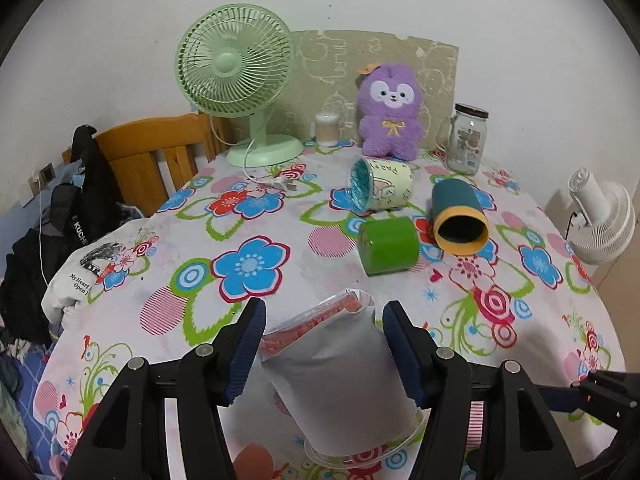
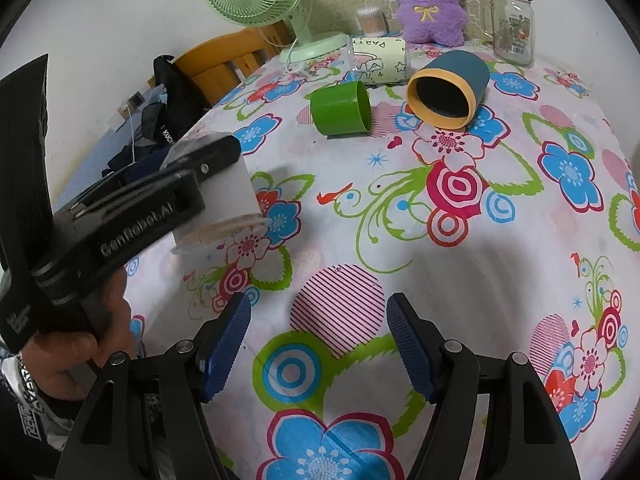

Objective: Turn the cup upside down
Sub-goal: 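Hold the white cup in the left gripper and tilt its rim, then roll the left gripper to turn the white cup's opening downward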

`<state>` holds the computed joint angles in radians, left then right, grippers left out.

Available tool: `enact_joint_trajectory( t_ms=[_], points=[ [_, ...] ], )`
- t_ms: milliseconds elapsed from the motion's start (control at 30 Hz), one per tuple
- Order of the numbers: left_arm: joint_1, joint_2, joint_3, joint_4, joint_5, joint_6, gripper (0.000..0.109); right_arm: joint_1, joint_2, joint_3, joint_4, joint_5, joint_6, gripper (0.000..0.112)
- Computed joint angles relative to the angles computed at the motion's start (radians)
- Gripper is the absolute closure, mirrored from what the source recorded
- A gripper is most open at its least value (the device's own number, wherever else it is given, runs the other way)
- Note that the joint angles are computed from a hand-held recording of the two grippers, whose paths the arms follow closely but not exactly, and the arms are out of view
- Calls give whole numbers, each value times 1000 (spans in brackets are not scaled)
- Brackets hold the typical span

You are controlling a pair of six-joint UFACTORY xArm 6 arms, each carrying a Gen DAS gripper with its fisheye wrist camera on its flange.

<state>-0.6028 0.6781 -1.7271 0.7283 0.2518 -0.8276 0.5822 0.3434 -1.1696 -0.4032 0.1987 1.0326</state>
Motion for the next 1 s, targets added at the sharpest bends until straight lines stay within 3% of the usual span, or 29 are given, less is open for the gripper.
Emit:
enact_joint_trajectory(
  t_ms=[133,300,367,433,600,1000],
  points=[
    [-9,-5,3,135,8,-103,45,-1,-7,13,-7,-5,9,39],
    [-14,-16,19,184,-3,-137,43,-5,-17,32,-2,-11,15,39],
    [-16,-19,30,117,-21,-76,35,-7,-20,33,-1,-9,15,39],
    [-17,-21,42,40,-45,-14,18,-7,-22,33,-7,-5,18,39],
    [-11,-45,67,89,-87,-74,6,-6,-25,29,-11,1,16,39],
    [-4,-66,107,-56,-119,45,6,7,-8,-8,-1,30,-5,39]
  ],
)
